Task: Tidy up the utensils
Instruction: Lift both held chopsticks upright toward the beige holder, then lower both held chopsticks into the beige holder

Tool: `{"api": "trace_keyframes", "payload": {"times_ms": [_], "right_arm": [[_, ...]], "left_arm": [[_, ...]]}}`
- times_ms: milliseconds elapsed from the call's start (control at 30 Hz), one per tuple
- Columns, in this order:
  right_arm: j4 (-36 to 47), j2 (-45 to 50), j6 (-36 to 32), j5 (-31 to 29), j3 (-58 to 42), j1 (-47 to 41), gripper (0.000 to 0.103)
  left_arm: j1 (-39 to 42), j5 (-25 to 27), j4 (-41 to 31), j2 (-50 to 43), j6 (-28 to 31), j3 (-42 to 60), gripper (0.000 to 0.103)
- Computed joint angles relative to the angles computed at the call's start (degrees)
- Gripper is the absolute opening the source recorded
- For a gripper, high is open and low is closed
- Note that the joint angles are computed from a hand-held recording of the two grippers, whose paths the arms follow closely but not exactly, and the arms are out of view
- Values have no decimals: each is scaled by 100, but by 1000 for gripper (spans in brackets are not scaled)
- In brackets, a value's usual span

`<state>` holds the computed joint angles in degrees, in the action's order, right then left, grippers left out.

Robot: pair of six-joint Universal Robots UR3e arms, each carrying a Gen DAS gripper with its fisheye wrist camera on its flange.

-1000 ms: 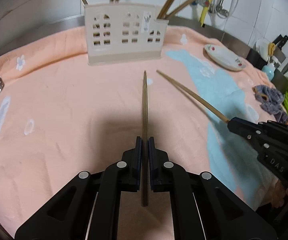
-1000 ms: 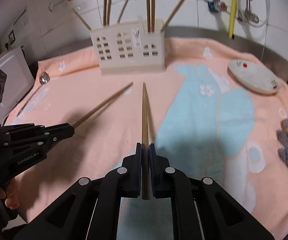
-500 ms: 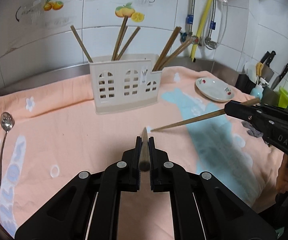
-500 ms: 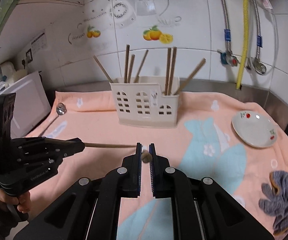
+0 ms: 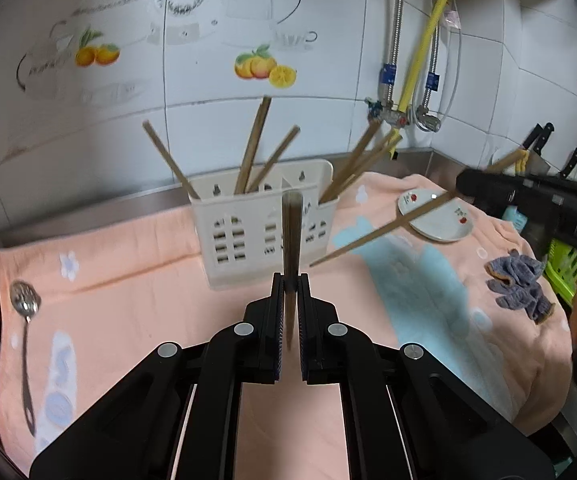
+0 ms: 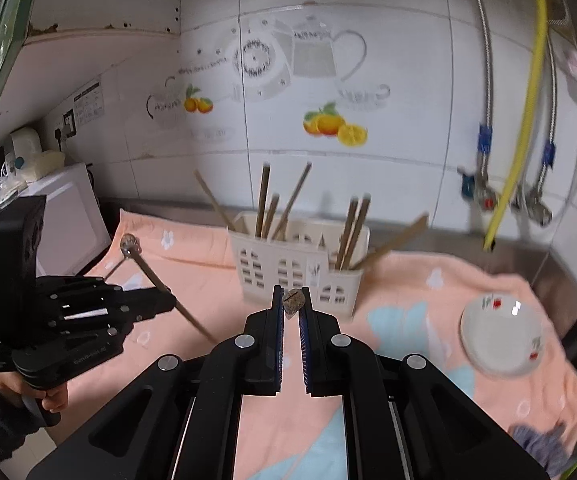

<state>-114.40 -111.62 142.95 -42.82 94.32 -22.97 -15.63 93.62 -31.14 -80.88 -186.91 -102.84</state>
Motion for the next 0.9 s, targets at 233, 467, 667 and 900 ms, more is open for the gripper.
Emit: {"api": "trace_keyframes", "payload": {"times_ms": [233,467,667,900], "right_arm": [[305,610,83,-84,-1198,175,7],[381,1106,235,-281,-2085,321,7],[254,1624,453,-645,-2742,582,7],[529,2367,594,-1054,-3754,880,7]], "left_arm": [[300,-86,-466,-58,303,811,5],[424,30,-850,-413,544,2109,5],[487,211,-1209,-946,728,3398,5],[657,249,-1372,-1694,701,4573,5]]}}
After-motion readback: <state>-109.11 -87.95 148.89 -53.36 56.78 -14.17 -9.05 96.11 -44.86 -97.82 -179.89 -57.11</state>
